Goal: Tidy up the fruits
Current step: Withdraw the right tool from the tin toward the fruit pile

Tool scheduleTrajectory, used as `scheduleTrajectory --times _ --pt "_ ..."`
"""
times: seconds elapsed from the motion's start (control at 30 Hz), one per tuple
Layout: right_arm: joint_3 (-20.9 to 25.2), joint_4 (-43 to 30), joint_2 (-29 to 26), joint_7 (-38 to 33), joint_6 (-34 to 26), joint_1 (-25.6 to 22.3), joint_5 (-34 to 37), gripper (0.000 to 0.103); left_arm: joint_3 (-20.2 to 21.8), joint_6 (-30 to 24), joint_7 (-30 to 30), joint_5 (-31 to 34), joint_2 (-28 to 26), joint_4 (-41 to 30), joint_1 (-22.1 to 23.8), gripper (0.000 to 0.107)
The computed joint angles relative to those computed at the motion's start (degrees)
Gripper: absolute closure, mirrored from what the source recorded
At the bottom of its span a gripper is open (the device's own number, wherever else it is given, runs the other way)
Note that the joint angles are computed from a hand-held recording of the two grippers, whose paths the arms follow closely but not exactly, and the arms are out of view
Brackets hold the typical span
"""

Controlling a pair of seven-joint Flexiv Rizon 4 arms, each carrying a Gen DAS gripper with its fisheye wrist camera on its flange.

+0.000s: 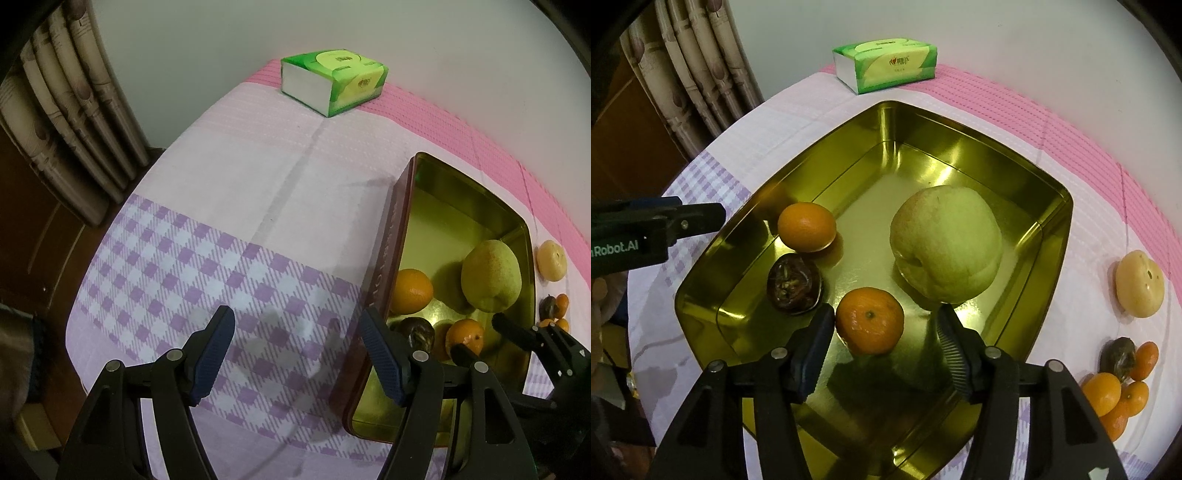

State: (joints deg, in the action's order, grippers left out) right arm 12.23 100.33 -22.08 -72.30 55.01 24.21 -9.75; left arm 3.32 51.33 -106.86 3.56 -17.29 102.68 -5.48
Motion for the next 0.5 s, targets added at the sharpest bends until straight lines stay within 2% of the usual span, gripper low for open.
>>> scheduleTrajectory --times 0.2,0.5 --pt "-0.5 1.2 1.0 0.9 1.0 0.4 -1.7 0.045 -0.1 -0.2 0.4 0.2 0.0 -0.1 -0.1 0.036" --pt "0.2 1.9 2.4 0.5 2.3 -0.5 -0.1 0.045 0.0 -0.2 -0.1 0.8 0.0 -0.2 -0.4 0.036"
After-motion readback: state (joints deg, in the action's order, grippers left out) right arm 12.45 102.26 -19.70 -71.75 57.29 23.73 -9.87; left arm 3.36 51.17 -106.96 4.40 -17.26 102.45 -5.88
